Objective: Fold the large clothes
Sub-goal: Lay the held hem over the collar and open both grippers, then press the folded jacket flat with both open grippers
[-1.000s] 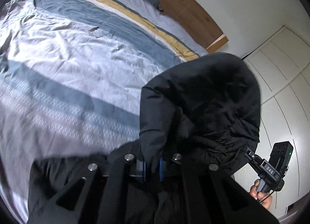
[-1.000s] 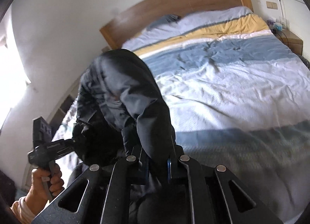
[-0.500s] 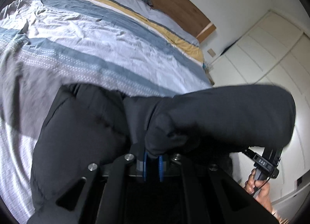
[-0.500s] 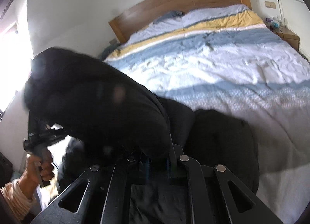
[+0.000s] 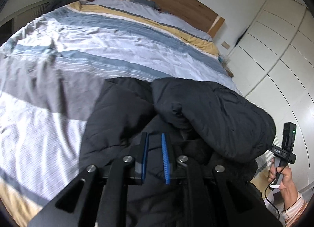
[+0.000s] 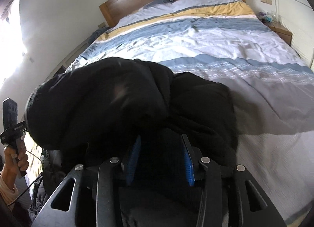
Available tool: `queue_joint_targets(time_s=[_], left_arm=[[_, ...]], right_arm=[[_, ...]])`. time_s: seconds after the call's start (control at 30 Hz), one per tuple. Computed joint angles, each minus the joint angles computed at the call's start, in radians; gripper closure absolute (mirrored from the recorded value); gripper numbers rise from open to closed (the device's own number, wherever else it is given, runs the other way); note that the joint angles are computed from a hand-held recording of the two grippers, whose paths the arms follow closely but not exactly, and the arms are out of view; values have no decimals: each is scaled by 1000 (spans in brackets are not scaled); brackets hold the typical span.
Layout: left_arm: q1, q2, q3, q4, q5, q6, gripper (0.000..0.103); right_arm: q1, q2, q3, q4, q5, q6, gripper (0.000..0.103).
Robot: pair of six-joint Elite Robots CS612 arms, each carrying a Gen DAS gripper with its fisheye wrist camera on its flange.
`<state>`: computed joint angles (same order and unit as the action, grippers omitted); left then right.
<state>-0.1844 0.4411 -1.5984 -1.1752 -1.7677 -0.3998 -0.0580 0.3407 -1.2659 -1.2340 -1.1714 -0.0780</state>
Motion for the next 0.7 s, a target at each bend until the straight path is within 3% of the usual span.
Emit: queue_joint_targets(time_s=[0.07,0.17,0.23,0.27,0.3,0.5,0.7], left_arm=[[0,-17,3,22,23,6,90],[-5,-40,17,32,41,1,88],[-17,-57,34,27,59,8,72],[-25,-63,42,13,69,11,55],[-32,-67,48,-1,74,16,48],[-68,-93,118,-50,49,65,47],[-99,-74,147,-33,58,123,47]], right_arm=[[-3,-10,-4,10,0,0,58],[0,-38,7,1,22,-18,39],[6,-57,24,-16,40,-35,35],[12,-70,43,-27,53,-45,34],[17,-81,61,-38,64,-52,32],[50,-126,155,-73,87,-102,32],[66,-121,179,-53,44,-173,32]])
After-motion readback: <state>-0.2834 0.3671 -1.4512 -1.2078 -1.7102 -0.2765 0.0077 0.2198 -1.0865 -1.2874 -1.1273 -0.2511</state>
